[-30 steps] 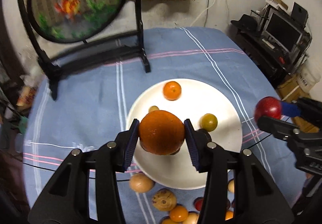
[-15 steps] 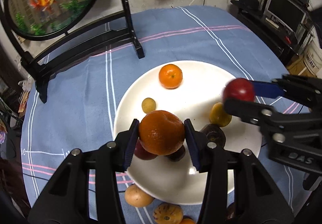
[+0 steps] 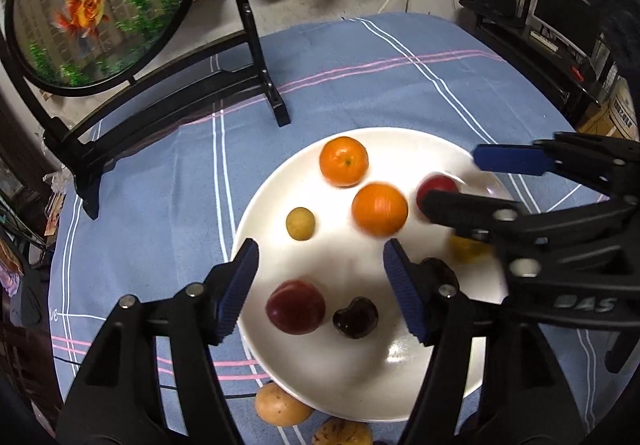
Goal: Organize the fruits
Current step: 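Place the orange and the red apple on the plate, opening both tools, then move both open tools back toward the fruit pile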
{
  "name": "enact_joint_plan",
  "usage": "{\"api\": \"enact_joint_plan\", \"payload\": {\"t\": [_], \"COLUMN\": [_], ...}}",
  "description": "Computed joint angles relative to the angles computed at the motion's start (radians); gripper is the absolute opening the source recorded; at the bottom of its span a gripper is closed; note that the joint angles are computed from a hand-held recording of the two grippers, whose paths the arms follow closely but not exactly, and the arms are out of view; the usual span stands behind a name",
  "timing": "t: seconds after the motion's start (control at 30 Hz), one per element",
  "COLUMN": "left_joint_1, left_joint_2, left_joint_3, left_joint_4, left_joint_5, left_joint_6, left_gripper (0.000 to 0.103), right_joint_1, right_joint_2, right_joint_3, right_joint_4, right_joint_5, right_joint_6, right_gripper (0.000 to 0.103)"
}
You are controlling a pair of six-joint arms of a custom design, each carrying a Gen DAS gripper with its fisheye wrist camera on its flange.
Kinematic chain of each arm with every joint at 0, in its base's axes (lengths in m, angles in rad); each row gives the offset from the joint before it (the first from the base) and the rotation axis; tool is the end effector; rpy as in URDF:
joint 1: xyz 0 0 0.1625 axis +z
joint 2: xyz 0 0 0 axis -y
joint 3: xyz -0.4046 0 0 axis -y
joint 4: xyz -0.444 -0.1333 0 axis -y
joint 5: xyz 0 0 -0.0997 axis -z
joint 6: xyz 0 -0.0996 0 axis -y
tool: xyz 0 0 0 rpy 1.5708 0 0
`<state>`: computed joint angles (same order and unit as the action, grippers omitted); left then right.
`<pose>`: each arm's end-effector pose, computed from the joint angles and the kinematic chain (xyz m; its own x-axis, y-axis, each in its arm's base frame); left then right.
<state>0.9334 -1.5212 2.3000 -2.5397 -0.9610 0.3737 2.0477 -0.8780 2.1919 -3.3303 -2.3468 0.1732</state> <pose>-0.1145 -0.4744 0.1934 -0.4600 0.6613 -0.5926 0.8081 0.5884 0.0294 0.2822 -0.4078 0.0232 -0.8325 0.0796 0.5483 -0.2749 0.7999 -0.5335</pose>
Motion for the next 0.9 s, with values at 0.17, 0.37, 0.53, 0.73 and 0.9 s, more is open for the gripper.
{"api": "enact_joint_plan", "payload": {"t": [0.17,0.37,0.53,0.73,0.9], "left_joint_1": [-0.017,-0.008,0.012,0.024,0.028], "left_joint_2": [-0.067,-0.243,-0.394,-0.555,-0.650], "left_joint_3": [0.014,0.041,0.074,0.108,0.137], "left_joint_4": [0.020,0.132,0.264,0.454,0.573], "left_joint_5": [-0.002,-0.028,0.009,-0.014,-0.008], "left_joint_6": [-0.011,-0.051,-0.104,-0.148,-0.180], "left_gripper": [0.076,0.080,0.081,0.081,0.081], "right_joint_1": [0.078,0.219,0.328,0.372,0.343], "right_joint_2": [-0.058,-0.102,-0.076,0.019,0.041], "right_joint_3": [0.048,0.147,0.201,0.215,0.231], "right_joint_4": [0.041,0.070,0.300,0.438,0.391], "right_joint_5": [-0.070,-0.100,-0.062,-0.023,-0.050], "right_joint_6": [0.068,0.192,0.388,0.560,0.563], "right_gripper": [0.063,0.064,0.064,0.064,0.064]}}
